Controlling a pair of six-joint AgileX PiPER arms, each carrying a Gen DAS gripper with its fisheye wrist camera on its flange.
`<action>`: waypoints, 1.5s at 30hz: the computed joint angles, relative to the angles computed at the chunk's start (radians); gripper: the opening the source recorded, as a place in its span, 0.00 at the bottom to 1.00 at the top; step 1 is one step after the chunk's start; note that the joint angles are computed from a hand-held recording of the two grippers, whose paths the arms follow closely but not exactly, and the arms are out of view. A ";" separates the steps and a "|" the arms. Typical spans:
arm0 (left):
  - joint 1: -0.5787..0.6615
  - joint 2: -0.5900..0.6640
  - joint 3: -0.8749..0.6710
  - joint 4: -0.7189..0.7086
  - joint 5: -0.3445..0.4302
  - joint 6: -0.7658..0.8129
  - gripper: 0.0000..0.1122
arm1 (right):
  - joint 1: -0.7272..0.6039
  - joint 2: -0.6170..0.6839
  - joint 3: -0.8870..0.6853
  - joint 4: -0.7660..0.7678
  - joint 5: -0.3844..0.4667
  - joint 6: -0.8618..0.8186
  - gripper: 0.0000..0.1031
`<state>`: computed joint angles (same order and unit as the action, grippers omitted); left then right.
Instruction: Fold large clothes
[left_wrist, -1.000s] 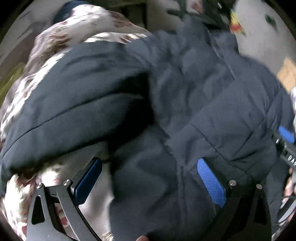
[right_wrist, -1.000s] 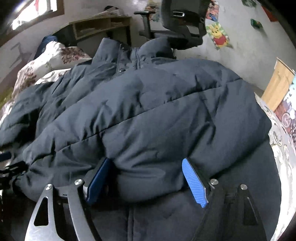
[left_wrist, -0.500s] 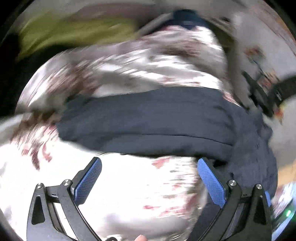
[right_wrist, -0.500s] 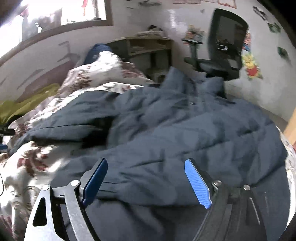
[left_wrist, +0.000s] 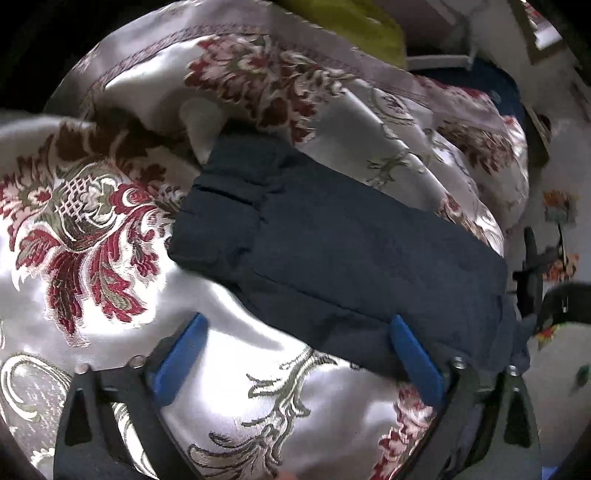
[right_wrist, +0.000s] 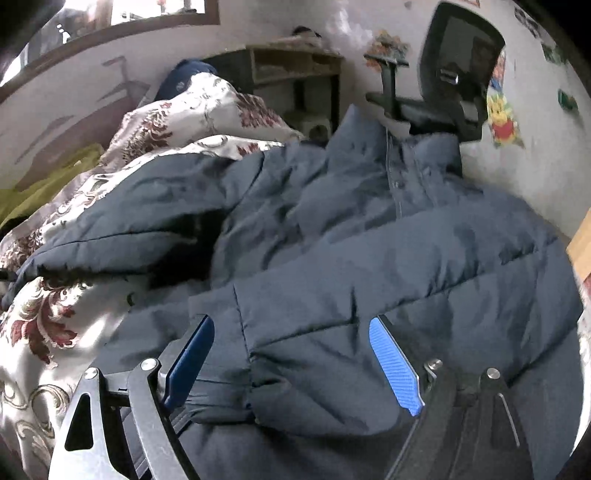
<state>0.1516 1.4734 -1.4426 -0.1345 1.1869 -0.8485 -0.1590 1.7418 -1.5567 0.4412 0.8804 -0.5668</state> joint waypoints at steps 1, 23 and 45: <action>0.011 -0.003 0.008 -0.013 -0.014 0.002 0.81 | 0.001 0.006 0.003 -0.001 0.003 0.006 0.83; -0.212 -0.137 0.005 0.374 -0.348 -0.095 0.16 | -0.035 -0.085 0.088 0.043 -0.007 -0.063 0.84; -0.770 0.296 -0.583 0.140 -0.427 0.426 0.16 | -0.458 -0.125 -0.074 0.319 0.186 -0.265 0.84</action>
<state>-0.6186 1.7692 -2.0254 0.0053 0.7594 -0.4220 -0.6166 1.6165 -1.6302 0.7604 1.0659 -0.8321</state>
